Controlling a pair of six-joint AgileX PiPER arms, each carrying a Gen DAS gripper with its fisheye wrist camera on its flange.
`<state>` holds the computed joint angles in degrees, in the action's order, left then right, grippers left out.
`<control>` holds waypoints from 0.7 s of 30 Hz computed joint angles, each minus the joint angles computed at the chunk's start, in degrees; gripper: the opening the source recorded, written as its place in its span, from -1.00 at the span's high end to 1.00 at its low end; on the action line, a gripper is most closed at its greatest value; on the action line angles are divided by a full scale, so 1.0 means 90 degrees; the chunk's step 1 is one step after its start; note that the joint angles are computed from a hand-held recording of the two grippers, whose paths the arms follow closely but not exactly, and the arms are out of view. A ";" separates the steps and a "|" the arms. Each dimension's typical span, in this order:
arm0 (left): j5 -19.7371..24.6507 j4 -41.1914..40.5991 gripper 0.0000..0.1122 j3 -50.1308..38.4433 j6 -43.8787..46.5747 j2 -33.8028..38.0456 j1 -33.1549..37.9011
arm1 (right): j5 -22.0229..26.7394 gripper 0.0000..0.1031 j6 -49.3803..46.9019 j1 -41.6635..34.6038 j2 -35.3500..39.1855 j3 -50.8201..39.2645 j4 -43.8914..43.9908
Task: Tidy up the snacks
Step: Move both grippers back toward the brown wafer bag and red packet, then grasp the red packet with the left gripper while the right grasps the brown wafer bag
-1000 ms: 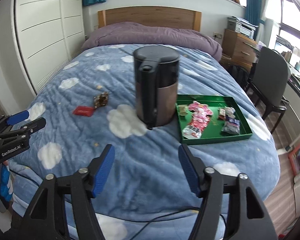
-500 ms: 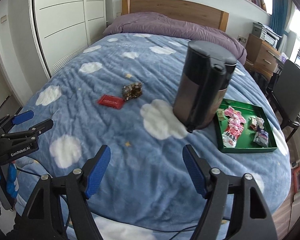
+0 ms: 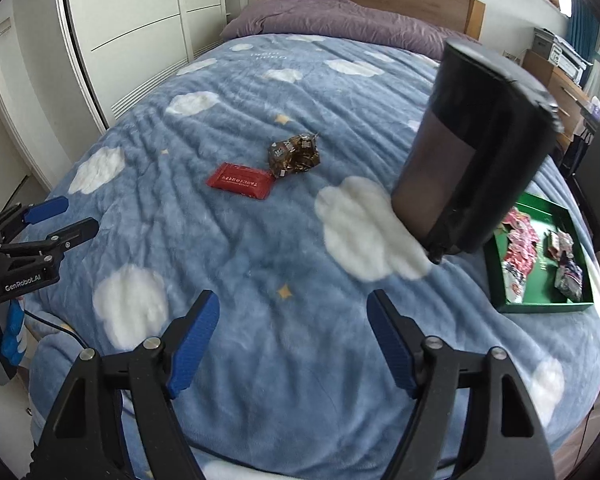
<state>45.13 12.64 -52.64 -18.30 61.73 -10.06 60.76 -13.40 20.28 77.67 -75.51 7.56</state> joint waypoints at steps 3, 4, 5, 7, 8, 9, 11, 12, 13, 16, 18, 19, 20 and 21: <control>-0.0272 -0.0073 -0.32 -0.0172 0.0900 0.0340 -0.0064 | -0.0118 -1.00 -0.0164 0.0060 0.0472 -0.0245 0.0097; -0.0283 -0.0062 -0.32 -0.0248 0.1068 0.0459 -0.0084 | -0.0164 -1.00 -0.0217 0.0079 0.0642 -0.0354 0.0113; -0.0322 -0.0203 -0.32 -0.0371 0.1464 0.0663 -0.0052 | -0.0208 -1.00 -0.0293 0.0084 0.0869 -0.0510 0.0168; -0.0392 -0.0421 -0.32 -0.0637 0.2059 0.1051 0.0017 | -0.0223 -1.00 -0.0401 0.0076 0.1300 -0.0860 0.0283; -0.0433 -0.0526 -0.32 -0.0816 0.2371 0.1298 0.0044 | -0.0228 -1.00 -0.0442 0.0080 0.1528 -0.1066 0.0326; -0.0463 -0.0604 -0.32 -0.0970 0.2582 0.1508 0.0064 | -0.0222 -1.00 -0.0495 0.0087 0.1815 -0.1348 0.0373; -0.0478 -0.0998 -0.32 -0.1363 0.3265 0.2013 0.0174 | -0.0203 -1.00 -0.0562 0.0111 0.2292 -0.1859 0.0390; -0.0451 -0.1197 -0.32 -0.1594 0.3650 0.2300 0.0232 | -0.0176 -1.00 -0.0574 0.0123 0.2527 -0.2131 0.0384; -0.0451 -0.1248 -0.32 -0.1721 0.3848 0.2474 0.0249 | -0.0113 -1.00 -0.0590 0.0124 0.2802 -0.2467 0.0385; -0.0466 -0.1223 -0.32 -0.2208 0.4532 0.3125 0.0228 | 0.0138 -1.00 -0.0639 0.0153 0.3674 -0.3591 0.0315; -0.0421 -0.1393 -0.32 -0.2570 0.5114 0.3525 0.0280 | 0.0440 -1.00 -0.0645 0.0170 0.4295 -0.4449 0.0281; -0.0365 -0.1511 -0.32 -0.2722 0.5346 0.3676 0.0315 | 0.0591 -1.00 -0.0659 0.0162 0.4521 -0.4773 0.0284; -0.0303 -0.1616 -0.32 -0.2882 0.5559 0.3841 0.0346 | 0.0810 -1.00 -0.0670 0.0170 0.4850 -0.5243 0.0275; -0.0243 -0.1702 -0.32 -0.3036 0.5771 0.4006 0.0374 | 0.0967 -1.00 -0.0683 0.0186 0.5118 -0.5626 0.0263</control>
